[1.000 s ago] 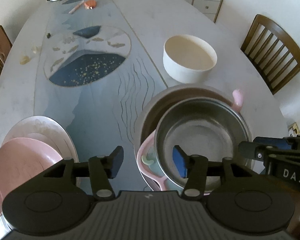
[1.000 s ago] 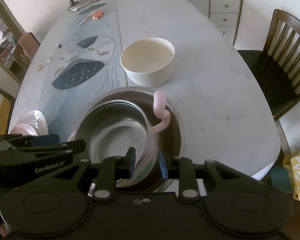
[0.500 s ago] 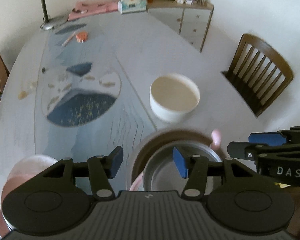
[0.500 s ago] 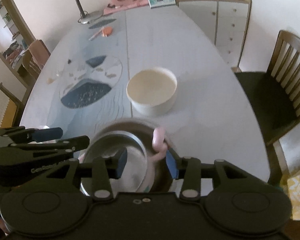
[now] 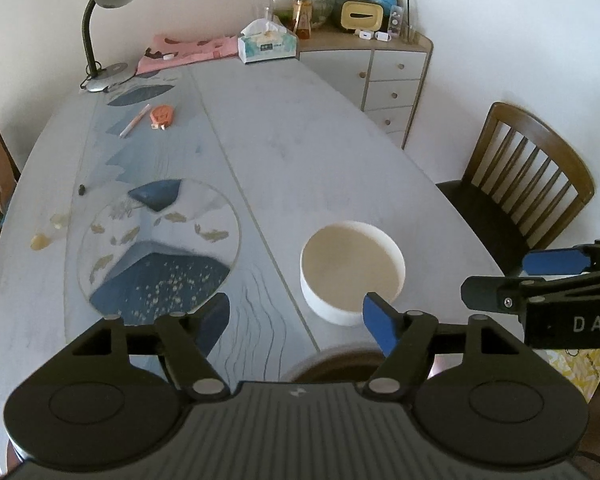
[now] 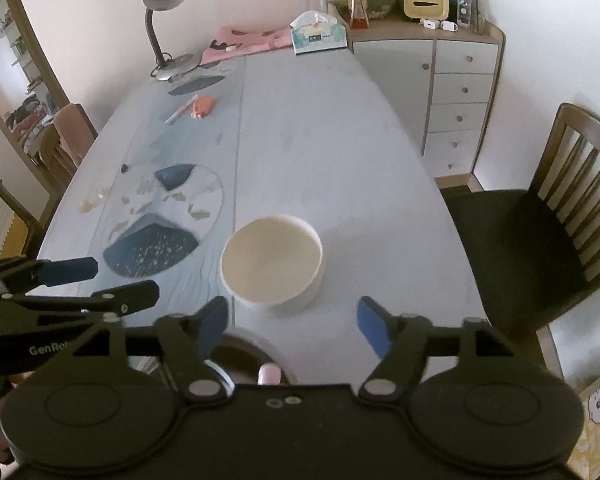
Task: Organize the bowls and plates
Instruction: 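Move both tools to the white ceramic bowl and close them on its rim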
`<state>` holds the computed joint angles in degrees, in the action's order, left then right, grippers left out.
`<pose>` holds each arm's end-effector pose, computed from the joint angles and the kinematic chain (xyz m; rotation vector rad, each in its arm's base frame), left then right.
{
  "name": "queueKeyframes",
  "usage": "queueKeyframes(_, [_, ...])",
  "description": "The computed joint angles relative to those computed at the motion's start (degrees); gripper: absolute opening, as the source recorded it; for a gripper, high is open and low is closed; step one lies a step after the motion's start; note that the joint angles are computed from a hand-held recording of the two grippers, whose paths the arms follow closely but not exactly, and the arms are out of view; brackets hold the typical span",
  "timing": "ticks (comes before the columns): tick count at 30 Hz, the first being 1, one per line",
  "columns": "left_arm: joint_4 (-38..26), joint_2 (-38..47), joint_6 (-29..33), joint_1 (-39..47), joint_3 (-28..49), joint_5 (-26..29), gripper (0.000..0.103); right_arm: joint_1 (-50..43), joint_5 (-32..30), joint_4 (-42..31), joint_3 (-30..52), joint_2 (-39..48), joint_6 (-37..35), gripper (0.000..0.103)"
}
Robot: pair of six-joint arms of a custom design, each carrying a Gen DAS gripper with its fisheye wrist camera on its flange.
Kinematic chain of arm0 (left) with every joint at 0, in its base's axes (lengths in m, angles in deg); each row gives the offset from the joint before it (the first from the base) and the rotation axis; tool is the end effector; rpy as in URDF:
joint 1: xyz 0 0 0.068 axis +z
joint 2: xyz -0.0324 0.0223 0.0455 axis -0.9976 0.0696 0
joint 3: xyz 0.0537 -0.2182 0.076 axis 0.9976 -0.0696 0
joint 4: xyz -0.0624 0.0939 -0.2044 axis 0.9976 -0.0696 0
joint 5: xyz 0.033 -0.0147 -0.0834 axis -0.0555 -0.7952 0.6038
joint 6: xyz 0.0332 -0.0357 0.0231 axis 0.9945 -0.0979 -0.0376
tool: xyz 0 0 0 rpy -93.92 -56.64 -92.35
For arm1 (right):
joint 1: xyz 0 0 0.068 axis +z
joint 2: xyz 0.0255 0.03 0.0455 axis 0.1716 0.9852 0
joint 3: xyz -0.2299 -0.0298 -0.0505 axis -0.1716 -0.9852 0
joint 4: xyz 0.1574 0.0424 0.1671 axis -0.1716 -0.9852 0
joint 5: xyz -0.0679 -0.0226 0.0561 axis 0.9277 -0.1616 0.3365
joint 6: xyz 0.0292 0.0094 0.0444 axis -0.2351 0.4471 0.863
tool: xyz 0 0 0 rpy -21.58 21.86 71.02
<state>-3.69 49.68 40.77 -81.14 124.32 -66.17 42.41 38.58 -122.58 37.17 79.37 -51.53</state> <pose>0.2202 0.0058 0.2687 0.4912 2.4293 -0.2796 0.1847 0.1069 0.2573 0.2160 2.4853 0.1824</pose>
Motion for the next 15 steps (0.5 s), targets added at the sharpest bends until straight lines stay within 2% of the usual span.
queueKeyframes(5, [4.34,5.38,-2.76,-3.09,1.57,-2.65,0.074,-4.81,-2.87,4.24,0.18,3.13,-5.07,0.097])
queueKeyframes(15, [9.77,18.2,-6.99,-8.0,6.15,-7.3,0.074,-14.32,-10.27,12.2,-0.15,12.65,-11.45,0.097])
